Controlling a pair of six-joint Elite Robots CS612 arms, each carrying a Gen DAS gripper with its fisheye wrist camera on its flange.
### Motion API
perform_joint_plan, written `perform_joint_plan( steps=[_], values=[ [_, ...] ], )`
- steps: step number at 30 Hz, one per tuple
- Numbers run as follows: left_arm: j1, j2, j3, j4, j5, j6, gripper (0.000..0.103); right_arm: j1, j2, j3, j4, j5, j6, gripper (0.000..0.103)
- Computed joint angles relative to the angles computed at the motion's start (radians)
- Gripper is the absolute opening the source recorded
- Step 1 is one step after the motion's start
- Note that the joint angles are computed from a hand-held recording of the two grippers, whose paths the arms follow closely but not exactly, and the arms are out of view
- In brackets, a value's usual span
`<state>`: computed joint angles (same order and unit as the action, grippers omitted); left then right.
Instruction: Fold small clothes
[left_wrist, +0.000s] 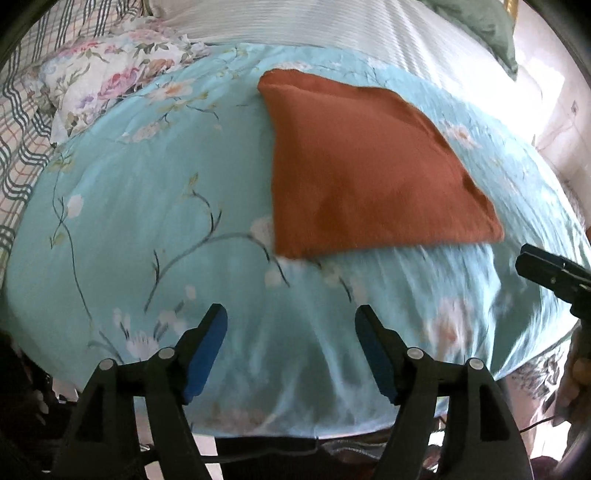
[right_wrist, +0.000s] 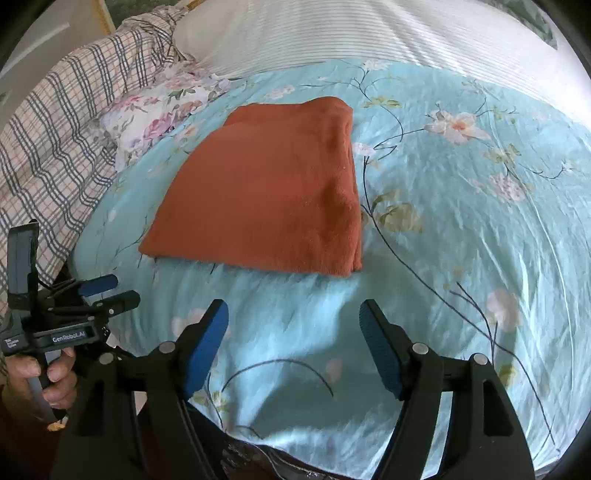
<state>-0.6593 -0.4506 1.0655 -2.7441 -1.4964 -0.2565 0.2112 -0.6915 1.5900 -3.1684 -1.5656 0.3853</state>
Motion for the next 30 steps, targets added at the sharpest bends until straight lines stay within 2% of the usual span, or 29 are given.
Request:
perform_joint_plan(
  steps=[2, 7, 12, 15, 18, 22, 25, 30],
  values=[
    [-0.002, -0.008, 0.021, -0.007, 0.001, 0.004, 0.074, 0.001, -0.003, 0.004, 0.007, 0.008, -0.007, 0.079],
    [-0.018, -0.019, 0.046, -0.002, 0.075, 0.048, 0.074, 0.004, -0.010, 0.004, 0.042, 0.022, -0.013, 0.079],
    [-0.019, -0.043, 0.067, -0.044, 0.095, 0.064, 0.075, 0.005, -0.032, 0.009, 0.038, 0.023, -0.034, 0.081],
    [-0.018, -0.062, 0.080, -0.097, 0.107, 0.082, 0.082, 0.003, -0.050, 0.018, 0.006, 0.021, -0.042, 0.089],
    [-0.020, -0.076, 0.082, -0.134, 0.126, 0.100, 0.083, 0.003, -0.064, 0.023, -0.023, 0.011, -0.049, 0.099],
    [-0.023, -0.080, 0.068, -0.154, 0.142, 0.112, 0.089, 0.000, -0.062, 0.013, -0.023, 0.003, -0.063, 0.101],
    [-0.026, -0.065, 0.041, -0.135, 0.161, 0.118, 0.090, -0.002, -0.049, -0.004, 0.008, 0.009, -0.050, 0.101],
    [-0.024, -0.037, -0.007, -0.044, 0.162, 0.109, 0.090, -0.008, -0.022, -0.032, 0.047, 0.044, -0.048, 0.101]
  ],
)
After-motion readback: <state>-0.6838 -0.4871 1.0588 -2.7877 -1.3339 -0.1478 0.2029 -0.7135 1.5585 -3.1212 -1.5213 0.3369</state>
